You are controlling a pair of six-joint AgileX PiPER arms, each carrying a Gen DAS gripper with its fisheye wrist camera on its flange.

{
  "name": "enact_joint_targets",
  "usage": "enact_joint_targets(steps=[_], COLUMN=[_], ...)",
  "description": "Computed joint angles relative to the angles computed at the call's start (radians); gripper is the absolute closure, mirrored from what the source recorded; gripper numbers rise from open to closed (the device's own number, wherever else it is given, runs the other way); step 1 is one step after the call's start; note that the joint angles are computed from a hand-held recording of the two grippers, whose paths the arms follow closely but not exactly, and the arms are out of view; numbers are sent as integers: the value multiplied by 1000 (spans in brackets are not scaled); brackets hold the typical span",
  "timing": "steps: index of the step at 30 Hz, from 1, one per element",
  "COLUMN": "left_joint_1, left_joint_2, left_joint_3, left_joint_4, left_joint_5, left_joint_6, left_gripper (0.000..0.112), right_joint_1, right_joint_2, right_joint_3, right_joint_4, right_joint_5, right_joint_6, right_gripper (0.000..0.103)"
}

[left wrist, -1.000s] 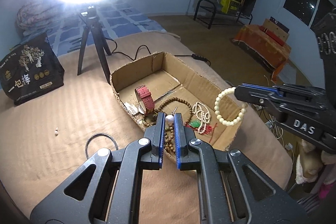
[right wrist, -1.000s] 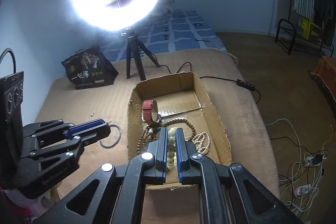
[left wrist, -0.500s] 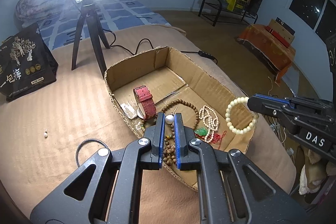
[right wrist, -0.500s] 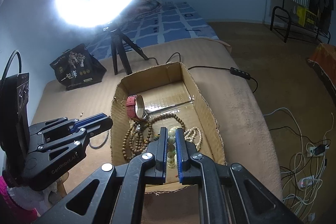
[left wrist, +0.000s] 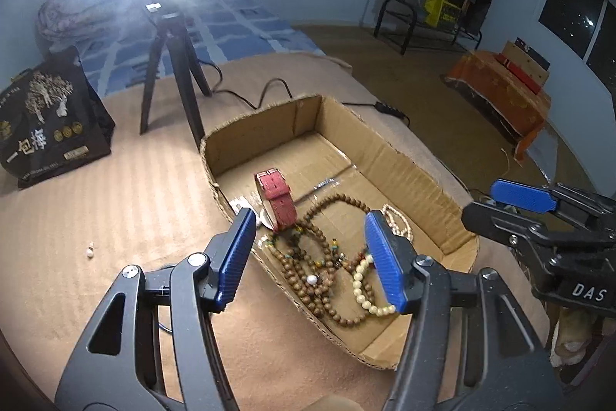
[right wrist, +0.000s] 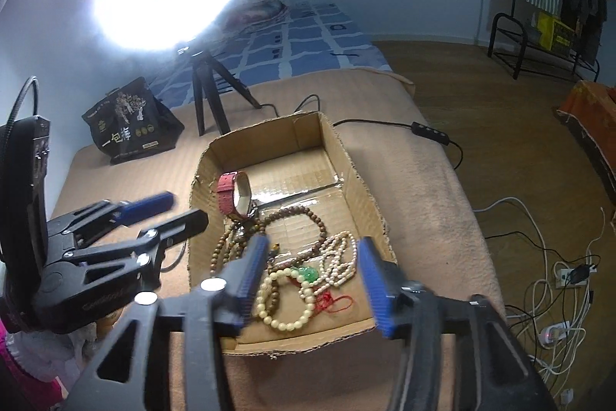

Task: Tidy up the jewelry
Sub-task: 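Open the left tool over the box while the right tool releases the yellow bracelet, then move the left tool to the second pearl earring while the right tool approaches the blue bangle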

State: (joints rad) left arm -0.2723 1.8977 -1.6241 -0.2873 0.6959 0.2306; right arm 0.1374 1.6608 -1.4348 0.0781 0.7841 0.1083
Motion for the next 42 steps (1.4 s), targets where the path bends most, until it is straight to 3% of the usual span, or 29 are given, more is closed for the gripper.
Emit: enact_joint_targets(steps=[2, 5, 8, 13, 25, 29, 42], left_joint_1=[1, 5, 8, 17, 69, 108, 295], left_joint_2=[-1, -6, -14, -33, -100, -131, -123], left_joint_3=[-5, -1, 4, 14, 66, 113, 126], left_joint_4=[14, 23, 41, 56, 65, 33, -74], left_joint_5=[5, 4, 3, -1, -7, -41, -24], left_joint_6=[-8, -16, -31, -37, -10, 43, 161], left_gripper=[52, 49, 42, 41, 37, 37, 37], right_joint_1=[1, 5, 11, 30, 89, 111, 232], right_joint_2=[-8, -20, -25, -28, -88, -118, -78], right_joint_3=[7, 21, 26, 30, 107, 138, 73], right_joint_4=[-14, -47, -79, -123, -204, -221, -262], right_joint_5=[-7, -20, -24, -19, -72, -106, -66], right_joint_6=[10, 39, 70, 113, 228, 288, 340], right_gripper=[29, 20, 14, 9, 5, 5, 3])
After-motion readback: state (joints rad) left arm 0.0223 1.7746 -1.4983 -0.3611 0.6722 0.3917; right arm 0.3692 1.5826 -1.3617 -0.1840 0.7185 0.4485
